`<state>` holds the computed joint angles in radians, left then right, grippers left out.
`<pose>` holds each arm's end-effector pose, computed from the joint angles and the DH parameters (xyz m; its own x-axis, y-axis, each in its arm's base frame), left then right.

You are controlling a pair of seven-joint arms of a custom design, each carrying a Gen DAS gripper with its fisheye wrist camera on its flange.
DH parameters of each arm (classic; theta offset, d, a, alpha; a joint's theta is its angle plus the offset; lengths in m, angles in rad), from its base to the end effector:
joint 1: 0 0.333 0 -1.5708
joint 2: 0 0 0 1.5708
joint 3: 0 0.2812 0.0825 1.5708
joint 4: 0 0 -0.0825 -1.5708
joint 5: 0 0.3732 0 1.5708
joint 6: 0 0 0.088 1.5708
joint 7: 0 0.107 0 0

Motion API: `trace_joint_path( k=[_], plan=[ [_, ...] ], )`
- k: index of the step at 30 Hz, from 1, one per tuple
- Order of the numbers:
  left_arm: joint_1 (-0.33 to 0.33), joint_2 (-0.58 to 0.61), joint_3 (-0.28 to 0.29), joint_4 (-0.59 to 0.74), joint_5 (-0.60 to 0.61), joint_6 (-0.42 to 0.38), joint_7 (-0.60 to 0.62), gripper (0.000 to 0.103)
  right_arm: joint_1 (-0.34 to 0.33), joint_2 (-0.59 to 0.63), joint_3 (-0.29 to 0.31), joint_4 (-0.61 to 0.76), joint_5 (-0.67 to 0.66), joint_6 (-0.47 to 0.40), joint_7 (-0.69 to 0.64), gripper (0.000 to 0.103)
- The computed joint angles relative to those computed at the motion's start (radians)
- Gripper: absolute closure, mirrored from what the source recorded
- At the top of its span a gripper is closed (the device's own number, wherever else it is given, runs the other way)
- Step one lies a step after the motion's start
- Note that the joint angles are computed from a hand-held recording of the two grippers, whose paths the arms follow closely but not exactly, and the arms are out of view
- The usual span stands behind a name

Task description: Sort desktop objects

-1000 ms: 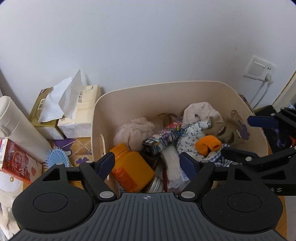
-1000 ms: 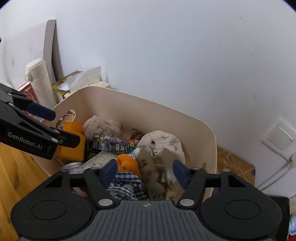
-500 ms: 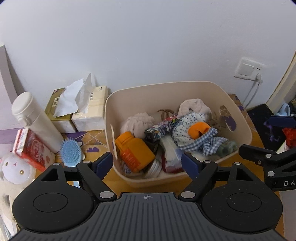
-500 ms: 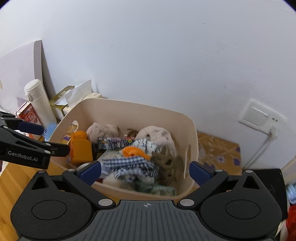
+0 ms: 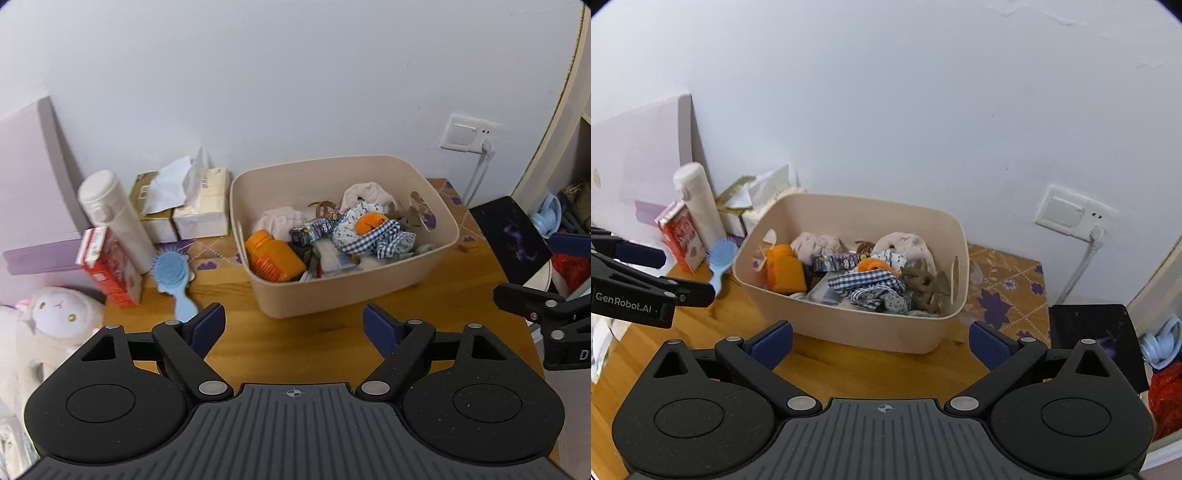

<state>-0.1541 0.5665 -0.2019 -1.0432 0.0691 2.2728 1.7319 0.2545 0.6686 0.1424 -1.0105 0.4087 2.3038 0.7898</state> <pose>0.7002 -0.2072 0.5690 -0.4370 -0.8973 -0.0616 -0.6873 0.3774 -0.6206 0.7051 0.2623 0.5143 0.8028 -0.5959 0.0210 -0.4166 -0.5857 -0.6952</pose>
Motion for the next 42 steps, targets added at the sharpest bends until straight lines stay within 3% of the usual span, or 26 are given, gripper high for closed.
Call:
trace_joint_path(
  k=[7, 15, 22, 27, 29, 42],
  plan=[
    [0.042, -0.295, -0.01, -0.381, -0.034, 0.128, 0.007, 0.02, -0.058, -0.225, 0.004, -0.285, 0.093, 0.024, -0.078, 0.0],
    [0.038, -0.543, 0.005, -0.64, -0.09, 0.175, 0.018, 0.02, -0.081, -0.393, -0.038, -0.457, 0.136, -0.015, -0.127, 0.0],
    [0.007, -0.709, 0.035, -0.791, -0.124, 0.186, 0.023, 0.02, -0.1, -0.515, -0.071, -0.565, 0.196, -0.049, -0.187, 0.0],
    [-0.018, -0.809, 0.058, -0.877, -0.147, 0.183, 0.014, 0.02, -0.116, -0.58, -0.101, -0.599, 0.229, -0.136, -0.189, 0.0],
    [-0.027, -0.841, 0.066, -0.905, -0.152, 0.179, 0.007, 0.02, -0.117, -0.62, -0.111, -0.641, 0.232, -0.122, -0.204, 0.0],
    [-0.063, -0.973, 0.102, -1.008, -0.178, 0.064, -0.007, 0.02, -0.145, -0.733, -0.17, -0.734, 0.203, -0.203, -0.225, 0.0]
  ],
)
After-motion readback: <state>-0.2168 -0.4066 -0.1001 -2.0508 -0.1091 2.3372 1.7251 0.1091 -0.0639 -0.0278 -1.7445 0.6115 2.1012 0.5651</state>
